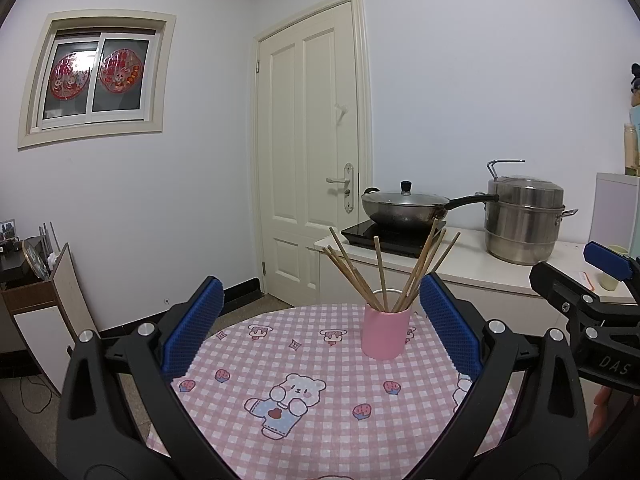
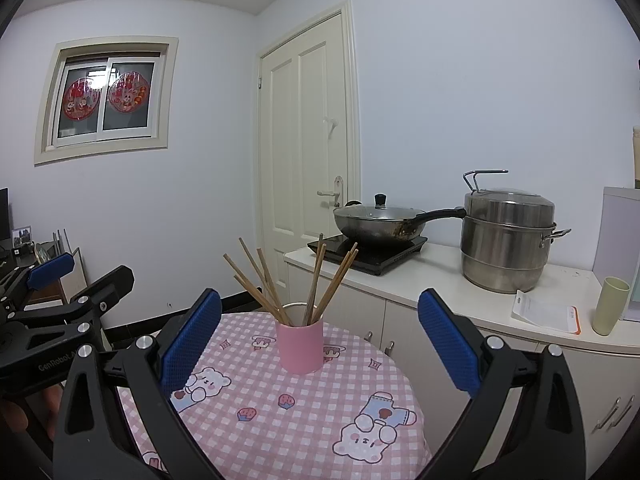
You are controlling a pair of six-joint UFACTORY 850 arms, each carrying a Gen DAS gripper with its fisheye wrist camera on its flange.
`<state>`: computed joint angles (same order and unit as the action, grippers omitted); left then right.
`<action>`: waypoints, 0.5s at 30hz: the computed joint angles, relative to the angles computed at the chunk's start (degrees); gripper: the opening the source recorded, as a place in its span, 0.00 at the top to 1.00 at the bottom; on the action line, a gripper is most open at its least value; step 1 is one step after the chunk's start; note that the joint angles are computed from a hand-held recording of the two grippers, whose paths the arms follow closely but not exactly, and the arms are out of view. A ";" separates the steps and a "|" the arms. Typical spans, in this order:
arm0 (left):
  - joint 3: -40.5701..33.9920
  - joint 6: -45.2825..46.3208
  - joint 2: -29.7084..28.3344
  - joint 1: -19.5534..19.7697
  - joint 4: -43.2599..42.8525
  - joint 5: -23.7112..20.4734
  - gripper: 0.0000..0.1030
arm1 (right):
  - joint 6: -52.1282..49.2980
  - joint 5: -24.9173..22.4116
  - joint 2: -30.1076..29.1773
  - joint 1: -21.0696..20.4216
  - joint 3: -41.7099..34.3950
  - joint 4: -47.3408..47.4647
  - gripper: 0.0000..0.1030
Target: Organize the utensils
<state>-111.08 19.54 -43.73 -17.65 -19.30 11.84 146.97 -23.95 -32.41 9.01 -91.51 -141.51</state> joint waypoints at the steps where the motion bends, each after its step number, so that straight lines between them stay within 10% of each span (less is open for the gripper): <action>1: -0.03 0.05 -0.05 0.01 -0.06 -0.01 0.06 | 0.04 -0.02 0.01 0.00 0.03 -0.03 0.08; 15: -0.55 1.28 -0.68 0.08 -1.24 -0.58 0.06 | -0.83 0.62 -0.68 0.04 -0.57 0.56 0.08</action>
